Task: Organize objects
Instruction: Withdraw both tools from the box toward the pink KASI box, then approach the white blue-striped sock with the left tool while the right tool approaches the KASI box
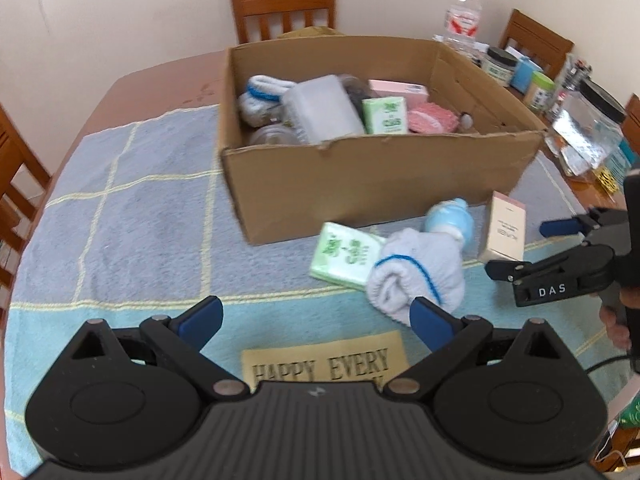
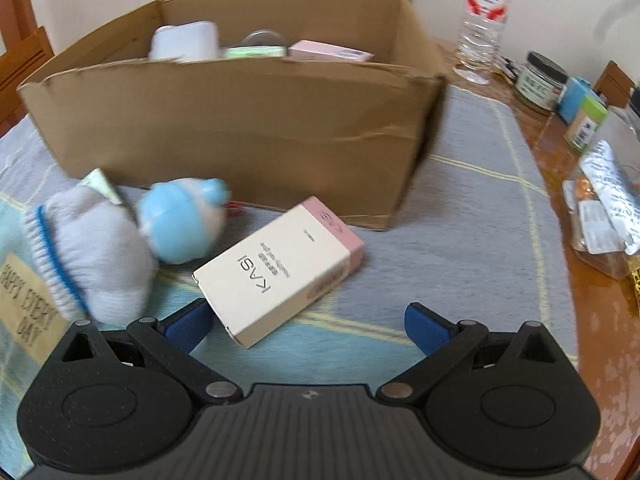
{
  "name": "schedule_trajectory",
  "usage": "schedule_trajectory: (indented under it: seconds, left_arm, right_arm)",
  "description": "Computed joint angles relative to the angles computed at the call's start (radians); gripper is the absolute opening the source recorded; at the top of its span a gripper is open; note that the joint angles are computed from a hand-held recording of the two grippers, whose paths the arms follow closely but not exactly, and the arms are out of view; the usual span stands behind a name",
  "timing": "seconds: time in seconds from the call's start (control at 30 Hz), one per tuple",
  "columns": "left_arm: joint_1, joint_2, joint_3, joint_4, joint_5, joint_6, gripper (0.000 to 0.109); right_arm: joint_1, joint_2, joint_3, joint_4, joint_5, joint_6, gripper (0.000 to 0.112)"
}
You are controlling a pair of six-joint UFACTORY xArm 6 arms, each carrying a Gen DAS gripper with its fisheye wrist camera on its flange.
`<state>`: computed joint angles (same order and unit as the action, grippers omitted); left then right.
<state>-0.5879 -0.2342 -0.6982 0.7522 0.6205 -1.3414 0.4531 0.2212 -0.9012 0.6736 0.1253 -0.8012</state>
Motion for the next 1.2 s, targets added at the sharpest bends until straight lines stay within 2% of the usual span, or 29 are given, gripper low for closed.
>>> schedule_trajectory:
  seconds: [0.13, 0.23, 0.37, 0.53, 0.63, 0.7, 0.87, 1.0, 1.2]
  left_arm:
    - [-0.005, 0.05, -0.035, 0.029, -0.042, 0.014, 0.099]
    - [0.0, 0.1, -0.07, 0.071, -0.104, 0.046, 0.099]
    - [0.01, 0.178, -0.13, 0.108, -0.175, 0.085, 0.099]
    - [0.023, 0.272, -0.192, 0.095, -0.242, 0.116, 0.099]
    - [0.02, 0.31, -0.211, 0.056, -0.243, 0.129, 0.099]
    - [0.016, 0.32, -0.211, -0.023, -0.244, 0.174, 0.099]
    - [-0.005, 0.296, -0.167, -0.055, -0.252, 0.149, 0.1]
    - [-0.019, 0.299, -0.162, -0.044, -0.229, 0.126, 0.1]
    - [-0.06, 0.334, -0.21, 0.11, -0.112, -0.012, 0.1]
  right_arm:
    - [-0.019, 0.017, -0.034, 0.115, 0.045, -0.179, 0.103]
    - [-0.026, 0.027, -0.055, 0.208, 0.07, -0.308, 0.103]
    - [-0.034, 0.026, -0.067, 0.236, 0.099, -0.371, 0.103]
    - [-0.05, 0.029, -0.081, 0.237, 0.138, -0.414, 0.103]
    - [-0.062, 0.028, -0.085, 0.248, 0.162, -0.455, 0.103]
    - [-0.07, 0.028, -0.087, 0.276, 0.174, -0.5, 0.103]
    - [-0.085, 0.025, -0.089, 0.296, 0.198, -0.55, 0.103]
    - [-0.099, 0.025, -0.095, 0.294, 0.226, -0.582, 0.103]
    - [-0.12, 0.04, -0.125, 0.266, 0.283, -0.619, 0.103]
